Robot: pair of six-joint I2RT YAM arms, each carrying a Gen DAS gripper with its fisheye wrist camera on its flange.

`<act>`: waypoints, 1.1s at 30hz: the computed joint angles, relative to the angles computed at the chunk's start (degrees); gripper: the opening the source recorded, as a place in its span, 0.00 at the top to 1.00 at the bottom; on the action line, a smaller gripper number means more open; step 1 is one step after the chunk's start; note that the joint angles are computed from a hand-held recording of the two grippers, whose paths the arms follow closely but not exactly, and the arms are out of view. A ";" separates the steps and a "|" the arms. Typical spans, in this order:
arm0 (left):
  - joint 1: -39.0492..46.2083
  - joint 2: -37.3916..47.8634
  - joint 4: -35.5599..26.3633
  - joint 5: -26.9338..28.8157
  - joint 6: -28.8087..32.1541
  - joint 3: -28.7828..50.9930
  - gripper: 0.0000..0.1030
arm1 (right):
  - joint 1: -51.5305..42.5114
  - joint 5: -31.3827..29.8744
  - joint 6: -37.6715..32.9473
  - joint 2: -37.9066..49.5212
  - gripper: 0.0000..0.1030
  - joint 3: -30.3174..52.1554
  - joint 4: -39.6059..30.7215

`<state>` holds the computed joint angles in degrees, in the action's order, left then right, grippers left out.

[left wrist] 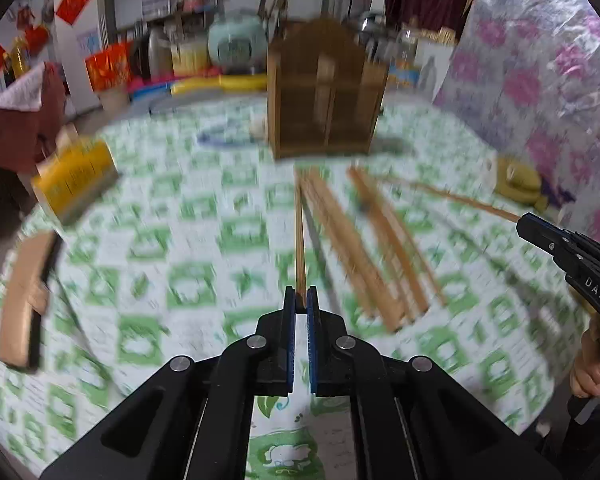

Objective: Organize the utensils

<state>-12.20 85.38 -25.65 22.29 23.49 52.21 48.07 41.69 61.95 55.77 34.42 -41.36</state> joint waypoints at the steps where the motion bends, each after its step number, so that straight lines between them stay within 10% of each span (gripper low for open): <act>1: -0.01 -1.22 -0.88 0.33 -0.26 0.82 0.94 | 0.42 1.10 -0.16 -0.28 0.94 1.32 -1.45; 21: -10.04 17.67 -18.78 0.19 -10.80 54.50 0.95 | -26.86 -11.31 -36.75 6.64 0.94 26.46 10.43; 33: -12.39 36.43 -16.51 -4.90 -18.59 75.79 0.95 | -40.47 -20.47 -39.35 22.51 0.94 31.64 28.47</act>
<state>-24.59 121.80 -42.16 17.39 4.90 128.00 7.60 21.23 22.60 78.27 66.06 -12.89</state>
